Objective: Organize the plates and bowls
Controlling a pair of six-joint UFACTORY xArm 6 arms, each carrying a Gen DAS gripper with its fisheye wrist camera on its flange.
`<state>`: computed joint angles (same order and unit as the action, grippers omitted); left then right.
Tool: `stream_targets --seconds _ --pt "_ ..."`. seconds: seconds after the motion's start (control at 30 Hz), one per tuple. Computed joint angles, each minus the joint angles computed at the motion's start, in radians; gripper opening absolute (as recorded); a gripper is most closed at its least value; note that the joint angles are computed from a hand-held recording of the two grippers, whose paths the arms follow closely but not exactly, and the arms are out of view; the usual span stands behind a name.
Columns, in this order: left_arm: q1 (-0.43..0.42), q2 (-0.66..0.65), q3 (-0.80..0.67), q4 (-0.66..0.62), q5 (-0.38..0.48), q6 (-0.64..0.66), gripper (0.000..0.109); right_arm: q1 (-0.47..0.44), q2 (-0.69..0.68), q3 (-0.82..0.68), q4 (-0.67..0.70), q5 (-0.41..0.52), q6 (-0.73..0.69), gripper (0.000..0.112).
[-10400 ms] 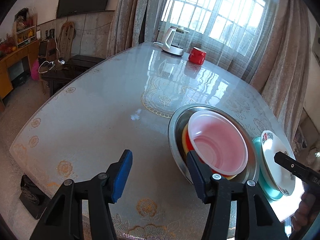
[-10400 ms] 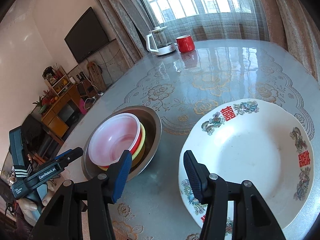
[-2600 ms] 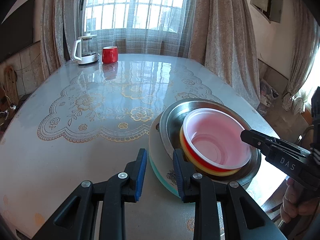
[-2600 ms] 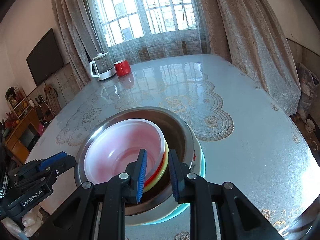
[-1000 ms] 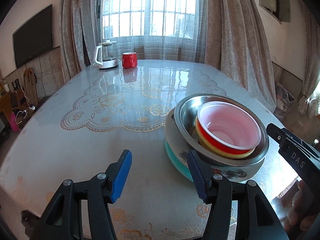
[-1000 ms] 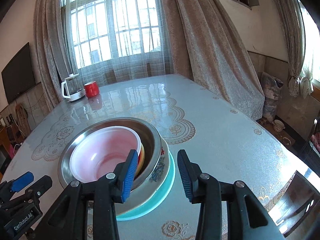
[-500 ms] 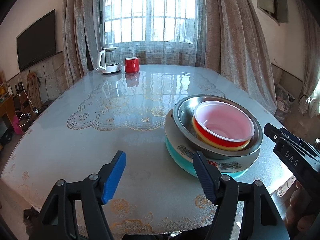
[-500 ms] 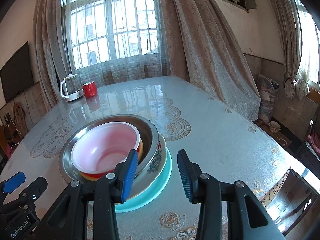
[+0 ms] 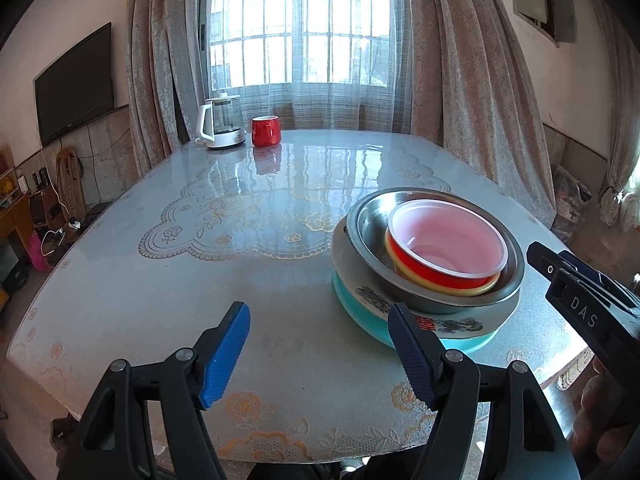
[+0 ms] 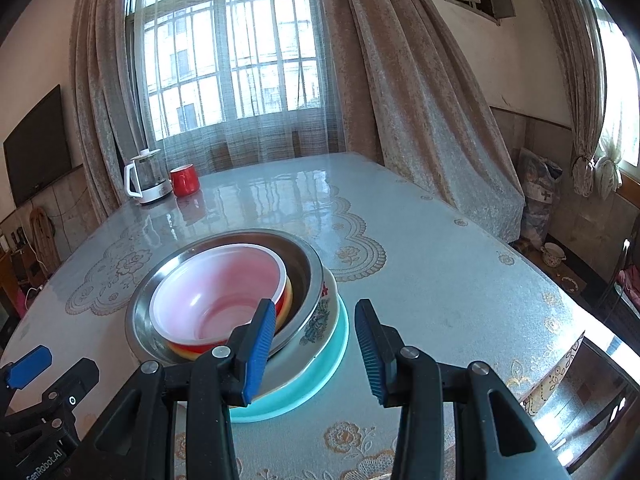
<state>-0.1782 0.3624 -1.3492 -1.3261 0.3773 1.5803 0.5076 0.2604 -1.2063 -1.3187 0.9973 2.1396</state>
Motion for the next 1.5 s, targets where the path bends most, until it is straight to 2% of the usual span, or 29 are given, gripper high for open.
stream_targets --seconds 0.53,1.03,1.13,1.5 --pt "-0.004 -0.005 0.004 0.002 -0.008 0.010 0.074 -0.004 -0.008 0.008 0.002 -0.011 -0.002 0.042" --pt "-0.017 0.007 -0.004 -0.008 -0.058 0.022 0.074 -0.009 0.003 -0.004 0.007 -0.022 -0.009 0.042" --pt "-0.023 0.001 0.001 -0.048 -0.071 0.074 0.074 -0.010 0.004 -0.005 0.009 -0.024 -0.012 0.042" --pt "-0.022 -0.004 0.007 -0.034 -0.053 0.061 0.074 -0.015 0.009 -0.007 0.009 -0.026 -0.011 0.042"
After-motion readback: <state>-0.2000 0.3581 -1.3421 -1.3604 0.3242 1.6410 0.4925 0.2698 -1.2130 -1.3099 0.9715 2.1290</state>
